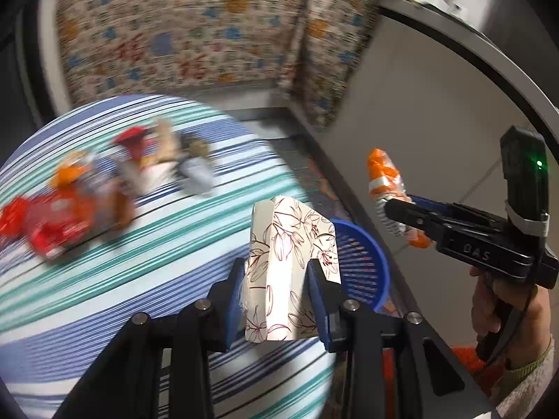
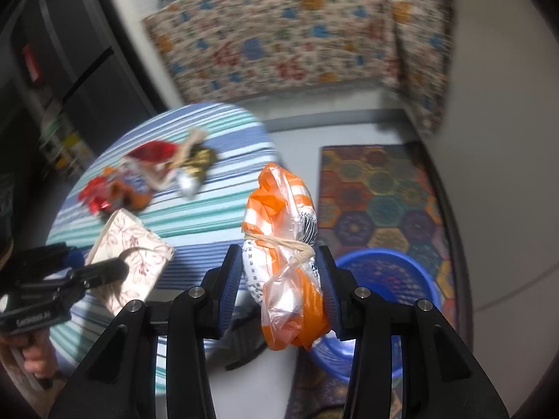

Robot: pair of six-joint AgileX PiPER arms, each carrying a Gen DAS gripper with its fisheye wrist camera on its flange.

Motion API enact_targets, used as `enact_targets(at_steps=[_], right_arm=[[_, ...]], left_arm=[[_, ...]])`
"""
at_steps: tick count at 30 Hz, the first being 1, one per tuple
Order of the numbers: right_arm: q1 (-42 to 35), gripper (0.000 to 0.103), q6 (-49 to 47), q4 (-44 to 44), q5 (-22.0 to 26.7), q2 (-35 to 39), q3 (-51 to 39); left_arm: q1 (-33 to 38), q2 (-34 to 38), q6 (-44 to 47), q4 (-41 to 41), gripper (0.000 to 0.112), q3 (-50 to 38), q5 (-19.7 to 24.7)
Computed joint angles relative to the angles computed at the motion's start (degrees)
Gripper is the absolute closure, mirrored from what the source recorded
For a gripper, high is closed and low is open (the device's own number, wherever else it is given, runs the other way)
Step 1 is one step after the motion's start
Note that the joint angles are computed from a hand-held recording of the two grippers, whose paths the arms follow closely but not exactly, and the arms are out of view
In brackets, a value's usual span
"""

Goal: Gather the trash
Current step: 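Carry both items over the blue wastebasket and open both grippers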

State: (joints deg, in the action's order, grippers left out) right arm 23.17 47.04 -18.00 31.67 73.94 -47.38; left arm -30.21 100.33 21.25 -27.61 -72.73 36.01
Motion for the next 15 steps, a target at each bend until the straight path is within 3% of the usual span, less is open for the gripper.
enact_targets(at_steps=[6,15], right_arm=[[-11.7,0.059,-8.9,6.9,1.4,-6.7,5.3],[-24.0,0.059,-20.0,13.4,2.0,-6.2,7.0]], left_arm=[[-8.5,8.1,-7.9,6.5,0.077,-10.2,-0.3],[-13.4,20.1,-13.0,9.5,0.077,-22.6,0.5]])
